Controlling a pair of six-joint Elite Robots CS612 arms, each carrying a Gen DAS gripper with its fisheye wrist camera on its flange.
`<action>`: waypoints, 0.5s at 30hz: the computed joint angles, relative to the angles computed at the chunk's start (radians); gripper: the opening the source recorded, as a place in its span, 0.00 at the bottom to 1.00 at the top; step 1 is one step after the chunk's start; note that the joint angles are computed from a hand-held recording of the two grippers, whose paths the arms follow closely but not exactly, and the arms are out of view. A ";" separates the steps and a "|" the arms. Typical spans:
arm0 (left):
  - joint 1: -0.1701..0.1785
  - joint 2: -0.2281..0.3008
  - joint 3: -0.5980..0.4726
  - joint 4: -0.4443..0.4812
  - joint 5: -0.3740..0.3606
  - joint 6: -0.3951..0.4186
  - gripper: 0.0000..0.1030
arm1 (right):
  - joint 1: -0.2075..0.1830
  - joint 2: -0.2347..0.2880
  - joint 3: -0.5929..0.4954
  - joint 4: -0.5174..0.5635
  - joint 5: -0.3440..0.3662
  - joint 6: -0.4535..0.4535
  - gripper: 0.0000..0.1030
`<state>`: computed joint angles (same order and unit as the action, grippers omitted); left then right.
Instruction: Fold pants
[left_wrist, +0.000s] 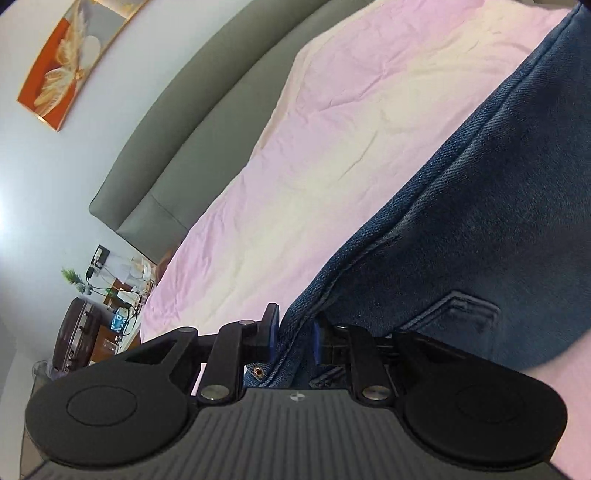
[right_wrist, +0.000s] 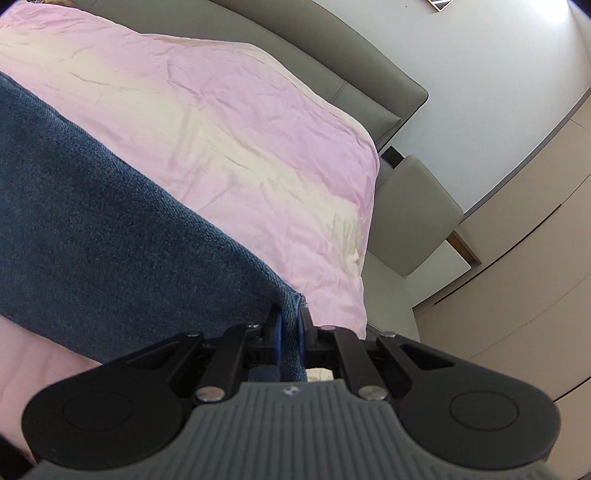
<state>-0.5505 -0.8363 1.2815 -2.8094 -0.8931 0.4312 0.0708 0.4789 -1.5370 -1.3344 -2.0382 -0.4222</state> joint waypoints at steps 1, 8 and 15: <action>0.003 0.022 -0.036 0.026 0.003 0.000 0.20 | -0.005 -0.010 0.029 -0.001 0.006 0.001 0.01; 0.029 0.171 -0.264 0.264 -0.003 -0.011 0.20 | -0.024 -0.065 0.247 -0.055 0.027 -0.032 0.01; 0.044 0.250 -0.357 0.384 -0.028 -0.054 0.20 | -0.028 -0.112 0.457 -0.078 0.028 -0.065 0.01</action>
